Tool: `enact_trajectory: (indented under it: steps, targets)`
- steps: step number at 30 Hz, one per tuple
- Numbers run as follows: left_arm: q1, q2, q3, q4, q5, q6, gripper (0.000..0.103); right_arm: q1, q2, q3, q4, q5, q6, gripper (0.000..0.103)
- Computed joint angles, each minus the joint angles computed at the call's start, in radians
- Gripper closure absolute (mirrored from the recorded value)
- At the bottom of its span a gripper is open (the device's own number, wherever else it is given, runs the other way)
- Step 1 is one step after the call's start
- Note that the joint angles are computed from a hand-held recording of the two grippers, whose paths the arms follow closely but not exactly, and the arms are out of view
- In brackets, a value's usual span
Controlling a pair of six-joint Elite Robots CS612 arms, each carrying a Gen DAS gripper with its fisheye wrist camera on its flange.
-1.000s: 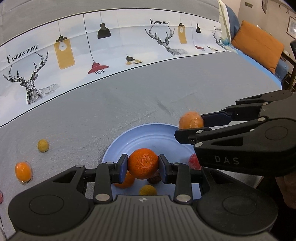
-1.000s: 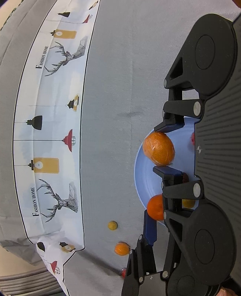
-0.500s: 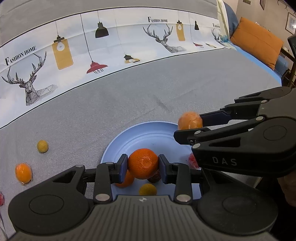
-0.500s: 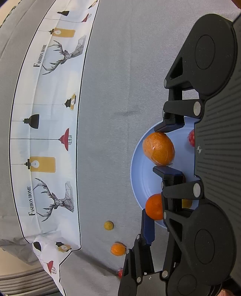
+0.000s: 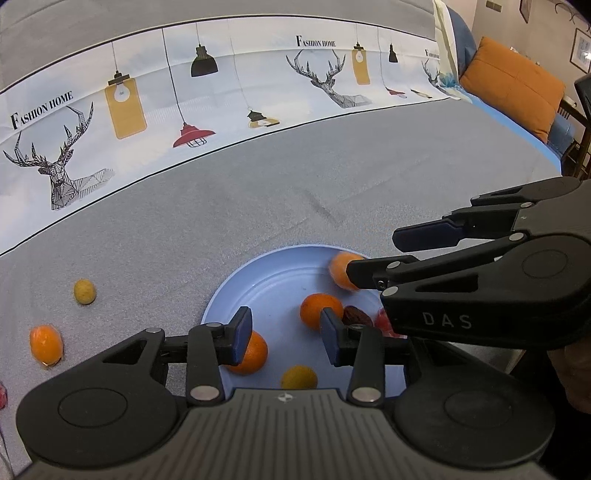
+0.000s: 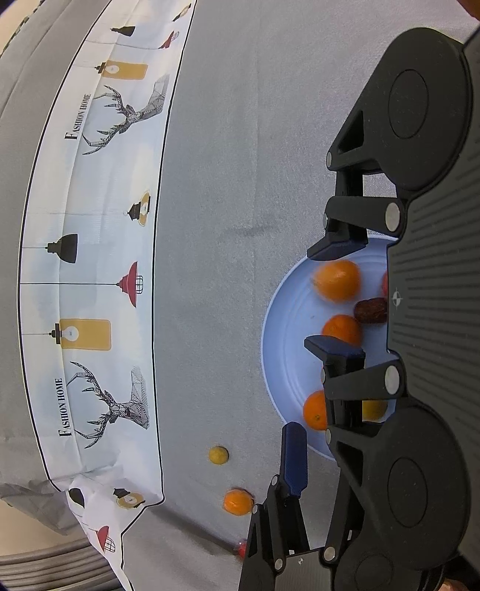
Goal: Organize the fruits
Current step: 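Open both tools to drop the orange and mandarin onto the plate, then move both open tools back to the remaining fruits beside the plate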
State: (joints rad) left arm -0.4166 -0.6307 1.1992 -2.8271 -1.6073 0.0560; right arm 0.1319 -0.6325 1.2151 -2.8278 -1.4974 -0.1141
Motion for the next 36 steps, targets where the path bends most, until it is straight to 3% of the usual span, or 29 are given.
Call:
enact_trajectory:
  steps: [11,15,16,21,28,36]
  targets:
    - [0.001,-0.003,0.002,-0.001,0.014,-0.008,0.059,0.0,0.0,0.0,-0.004,-0.006,0.01,0.055]
    - [-0.002,-0.004,0.002,-0.006,0.049,-0.018,0.067,0.001,0.0,0.0,-0.01,-0.01,0.02,0.055]
    - [-0.001,-0.003,0.0,-0.002,0.06,-0.031,0.074,0.0,0.0,0.0,-0.01,-0.01,0.019,0.055]
    - [0.011,0.001,-0.022,0.036,0.102,-0.13,0.085,0.002,0.001,0.0,-0.017,-0.01,0.009,0.055]
    - [0.026,-0.002,-0.04,0.082,0.172,-0.269,0.085,0.004,0.002,0.002,-0.026,-0.009,0.012,0.055]
    - [0.044,-0.007,-0.052,0.131,0.2,-0.387,0.085,0.005,0.004,0.002,-0.038,0.008,0.005,0.06]
